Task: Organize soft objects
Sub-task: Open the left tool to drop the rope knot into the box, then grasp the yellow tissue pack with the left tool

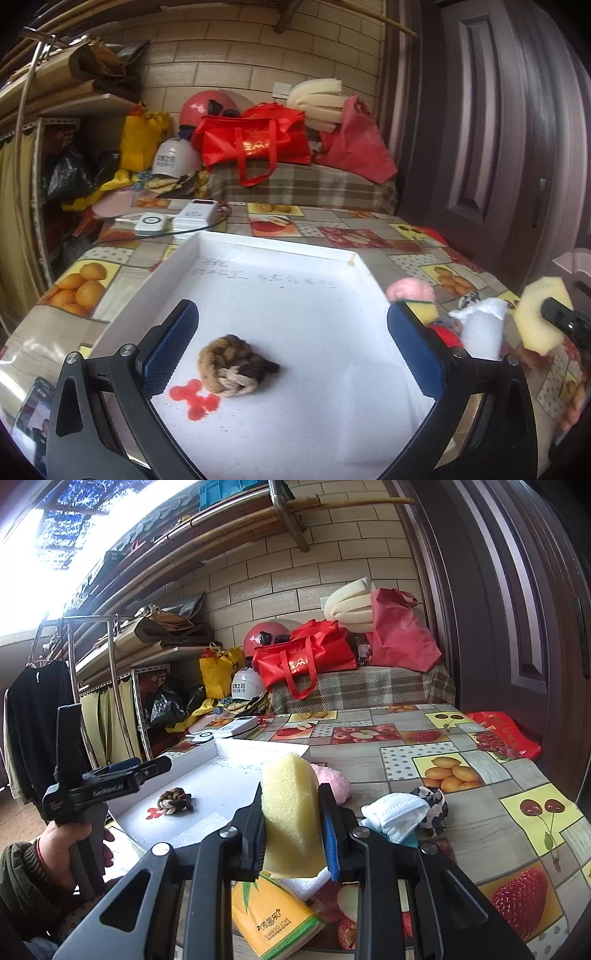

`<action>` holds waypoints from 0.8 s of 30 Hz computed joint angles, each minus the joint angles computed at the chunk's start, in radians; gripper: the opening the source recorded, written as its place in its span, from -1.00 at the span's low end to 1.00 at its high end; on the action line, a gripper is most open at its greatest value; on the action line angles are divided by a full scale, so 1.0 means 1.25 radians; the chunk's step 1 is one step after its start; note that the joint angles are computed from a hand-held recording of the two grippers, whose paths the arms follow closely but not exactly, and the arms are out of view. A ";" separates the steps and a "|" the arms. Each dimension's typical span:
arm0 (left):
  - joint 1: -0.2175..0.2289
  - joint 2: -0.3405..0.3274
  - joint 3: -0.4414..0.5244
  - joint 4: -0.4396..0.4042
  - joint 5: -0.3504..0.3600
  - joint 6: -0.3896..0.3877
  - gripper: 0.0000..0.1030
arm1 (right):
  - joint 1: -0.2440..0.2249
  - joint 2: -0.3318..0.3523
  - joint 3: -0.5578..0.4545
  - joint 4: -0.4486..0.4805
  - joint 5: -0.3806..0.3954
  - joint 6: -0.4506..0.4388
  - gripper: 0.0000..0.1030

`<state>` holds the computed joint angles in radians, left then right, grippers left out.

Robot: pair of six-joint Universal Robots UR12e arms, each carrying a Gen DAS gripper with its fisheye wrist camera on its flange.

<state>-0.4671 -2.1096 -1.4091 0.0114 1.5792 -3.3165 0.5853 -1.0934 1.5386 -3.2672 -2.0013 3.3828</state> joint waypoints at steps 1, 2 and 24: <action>0.000 0.001 -0.002 0.003 -0.031 0.010 0.99 | 0.000 0.000 0.001 -0.003 -0.003 0.005 -0.49; -0.001 0.004 -0.006 0.007 -0.066 0.026 0.99 | 0.000 0.000 0.002 -0.006 -0.006 0.009 -0.49; -0.081 0.001 0.074 -0.307 -0.259 0.341 0.99 | -0.019 -0.038 0.064 -0.028 -0.025 0.174 -0.49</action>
<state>-0.5686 -2.1086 -1.3162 -0.3724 1.2557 -2.8903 0.5620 -1.1409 1.6191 -3.3020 -2.0324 3.6006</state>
